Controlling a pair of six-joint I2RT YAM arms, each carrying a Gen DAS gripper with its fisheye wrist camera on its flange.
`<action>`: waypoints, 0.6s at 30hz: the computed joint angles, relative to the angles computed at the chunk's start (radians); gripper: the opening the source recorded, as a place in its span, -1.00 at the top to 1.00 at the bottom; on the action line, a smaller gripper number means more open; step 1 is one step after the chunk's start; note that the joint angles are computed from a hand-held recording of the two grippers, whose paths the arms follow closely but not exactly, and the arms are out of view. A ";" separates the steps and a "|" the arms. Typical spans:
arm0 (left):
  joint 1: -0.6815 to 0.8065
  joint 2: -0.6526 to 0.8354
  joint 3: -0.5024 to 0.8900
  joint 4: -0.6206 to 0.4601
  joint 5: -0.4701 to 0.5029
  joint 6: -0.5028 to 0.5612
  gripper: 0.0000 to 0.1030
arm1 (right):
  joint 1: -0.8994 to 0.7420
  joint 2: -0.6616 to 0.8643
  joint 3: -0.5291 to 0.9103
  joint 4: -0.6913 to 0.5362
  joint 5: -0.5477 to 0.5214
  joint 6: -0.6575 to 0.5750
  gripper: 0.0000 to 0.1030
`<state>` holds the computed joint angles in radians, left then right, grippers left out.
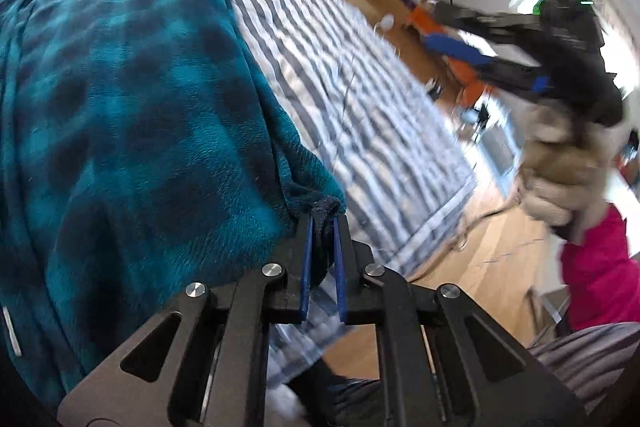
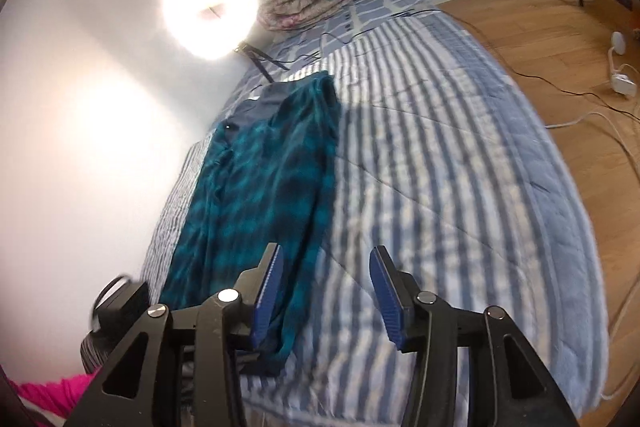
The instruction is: Fold large clothes
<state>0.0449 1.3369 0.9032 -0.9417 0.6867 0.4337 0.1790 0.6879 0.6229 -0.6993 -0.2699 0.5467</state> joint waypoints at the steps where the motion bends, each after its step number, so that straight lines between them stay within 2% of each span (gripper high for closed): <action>1: 0.026 -0.001 0.009 -0.024 0.025 0.008 0.85 | -0.001 0.048 0.000 0.046 -0.017 0.005 -0.01; 5: 0.075 -0.011 0.034 -0.079 0.081 0.026 0.85 | -0.027 0.286 0.018 0.264 -0.125 0.042 -0.26; 8: 0.099 -0.011 0.046 -0.109 0.107 0.046 0.86 | -0.027 0.501 0.067 0.428 -0.140 0.093 -0.31; 14: 0.154 0.017 0.081 -0.186 0.160 0.108 0.86 | -0.002 0.863 0.268 0.494 -0.102 0.090 -0.32; 18: 0.181 0.046 0.097 -0.213 0.178 0.149 0.86 | -0.006 0.991 0.340 0.544 -0.122 0.132 -0.23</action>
